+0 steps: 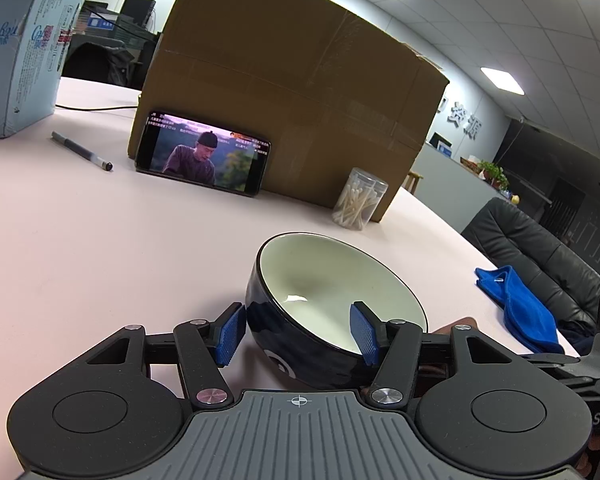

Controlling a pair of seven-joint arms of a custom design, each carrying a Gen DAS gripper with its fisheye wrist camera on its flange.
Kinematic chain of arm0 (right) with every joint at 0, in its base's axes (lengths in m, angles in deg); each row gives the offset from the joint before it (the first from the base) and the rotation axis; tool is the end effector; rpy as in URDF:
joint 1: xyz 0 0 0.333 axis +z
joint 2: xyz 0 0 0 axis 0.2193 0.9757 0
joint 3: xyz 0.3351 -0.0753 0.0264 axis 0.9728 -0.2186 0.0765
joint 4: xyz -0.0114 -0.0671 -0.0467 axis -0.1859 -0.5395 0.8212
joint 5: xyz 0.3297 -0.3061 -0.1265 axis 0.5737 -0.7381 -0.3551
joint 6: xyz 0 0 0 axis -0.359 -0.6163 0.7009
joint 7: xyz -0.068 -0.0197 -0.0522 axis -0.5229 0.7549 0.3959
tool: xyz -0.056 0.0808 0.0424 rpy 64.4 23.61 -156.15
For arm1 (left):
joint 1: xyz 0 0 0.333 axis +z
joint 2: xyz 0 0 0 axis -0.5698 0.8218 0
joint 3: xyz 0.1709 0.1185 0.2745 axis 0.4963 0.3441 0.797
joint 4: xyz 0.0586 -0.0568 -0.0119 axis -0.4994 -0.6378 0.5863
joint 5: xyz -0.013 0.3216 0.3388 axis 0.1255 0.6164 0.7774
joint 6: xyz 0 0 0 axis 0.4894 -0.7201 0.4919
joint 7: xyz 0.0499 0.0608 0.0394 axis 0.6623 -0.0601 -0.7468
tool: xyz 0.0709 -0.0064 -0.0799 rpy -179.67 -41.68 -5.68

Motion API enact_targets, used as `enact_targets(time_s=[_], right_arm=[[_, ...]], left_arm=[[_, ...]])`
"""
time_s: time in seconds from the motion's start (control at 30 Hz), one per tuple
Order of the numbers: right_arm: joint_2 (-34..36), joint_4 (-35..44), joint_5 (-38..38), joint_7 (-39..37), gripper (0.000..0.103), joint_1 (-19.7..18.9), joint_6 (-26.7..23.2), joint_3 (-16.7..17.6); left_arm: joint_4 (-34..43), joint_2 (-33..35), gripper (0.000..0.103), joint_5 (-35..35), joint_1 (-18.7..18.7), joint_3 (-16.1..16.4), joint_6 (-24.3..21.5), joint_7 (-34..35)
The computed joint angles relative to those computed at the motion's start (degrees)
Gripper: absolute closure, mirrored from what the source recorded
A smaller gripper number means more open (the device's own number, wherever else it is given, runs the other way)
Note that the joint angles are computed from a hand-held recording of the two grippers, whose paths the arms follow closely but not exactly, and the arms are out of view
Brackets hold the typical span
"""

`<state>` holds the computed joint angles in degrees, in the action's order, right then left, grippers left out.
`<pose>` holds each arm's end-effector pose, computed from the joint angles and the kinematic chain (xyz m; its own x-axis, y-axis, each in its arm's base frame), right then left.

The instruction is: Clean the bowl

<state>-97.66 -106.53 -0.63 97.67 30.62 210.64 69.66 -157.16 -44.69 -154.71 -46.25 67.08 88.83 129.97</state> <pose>0.4331 0.2427 0.4169 0.1967 -0.8869 -0.4180 -0.5232 0.2657 -0.8098 0.5498 -0.1923 0.4273 -0.6711 -0.6411 0.3722 -0.5567 0.1043 -0.8241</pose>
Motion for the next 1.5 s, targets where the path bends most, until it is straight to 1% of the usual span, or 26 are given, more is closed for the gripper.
enact_targets(time_s=[0.07,0.1,0.23,0.3,0.37,0.47,0.57,0.7,0.77,0.87,0.93,1.03,1.1,1.3,1.37,1.5], right_arm=[[0.5,0.5,-2.8,1.5,0.088,0.8,-0.3,-1.4],[0.5,0.6,-2.9,1.5,0.088,0.8,-0.4,-1.3],[0.1,0.2,-2.1,1.6,0.089,0.6,-0.3,-0.6],[-0.2,0.1,-0.7,0.8,0.089,0.2,-0.4,0.2],[-0.5,-0.1,0.3,0.4,0.089,-0.1,-0.4,0.7],[-0.8,-0.3,1.5,-0.2,0.089,-0.3,-0.4,1.3],[-0.8,-0.4,2.1,-0.4,0.089,-0.4,-0.2,1.6],[-0.7,-0.4,3.2,-1.1,0.089,-0.4,-0.3,1.9],[-0.8,-0.4,4.1,-1.8,0.089,-0.6,-0.6,2.4],[-1.0,-0.6,4.0,-1.4,0.089,-0.3,-0.9,2.1],[-1.1,-0.6,4.3,-1.5,0.089,-0.5,-1.2,2.3],[-0.6,0.1,5.1,-2.4,0.089,-1.1,-1.3,2.8],[-0.8,0.0,5.9,-2.8,0.089,-1.2,-1.4,3.1],[-1.9,-0.3,10.8,-6.3,0.088,-3.0,-2.4,6.2],[-1.7,-0.1,11.5,-7.0,0.088,-3.5,-2.5,6.5],[-2.0,-0.1,15.2,-8.9,0.088,-4.6,-2.3,8.1]], left_arm=[[0.0,0.0,0.047,0.0,0.0,0.0,-0.1,0.0],[0.0,0.0,0.047,0.0,0.0,0.0,-0.1,-0.1],[0.5,0.4,0.047,1.2,0.3,0.2,-1.0,-1.4],[1.1,0.8,0.047,2.5,0.4,0.3,-1.4,-2.7],[2.0,1.3,0.047,3.3,0.6,0.2,-0.8,-3.8],[4.3,2.6,0.047,4.0,0.5,-0.2,0.6,-3.4],[7.0,4.6,0.047,7.7,0.5,-0.7,0.6,-5.3],[10.4,7.9,0.047,13.8,0.6,-1.7,0.3,-10.0],[11.2,8.7,0.051,15.4,0.8,-2.1,0.0,-11.1],[11.2,9.1,0.056,16.0,0.9,-2.6,0.5,-10.5],[10.5,8.6,0.065,15.4,0.9,-2.9,1.6,-9.4],[9.9,8.2,0.07,14.6,1.0,-2.8,2.2,-9.0],[8.7,7.2,0.075,12.8,0.6,-3.0,4.3,-7.5],[4.6,3.4,0.076,7.3,-1.1,-2.8,10.3,-1.6],[3.5,2.4,0.076,6.9,-1.4,-2.3,10.2,-1.6],[2.8,1.7,0.075,5.5,-1.5,-1.4,8.7,-1.9]])
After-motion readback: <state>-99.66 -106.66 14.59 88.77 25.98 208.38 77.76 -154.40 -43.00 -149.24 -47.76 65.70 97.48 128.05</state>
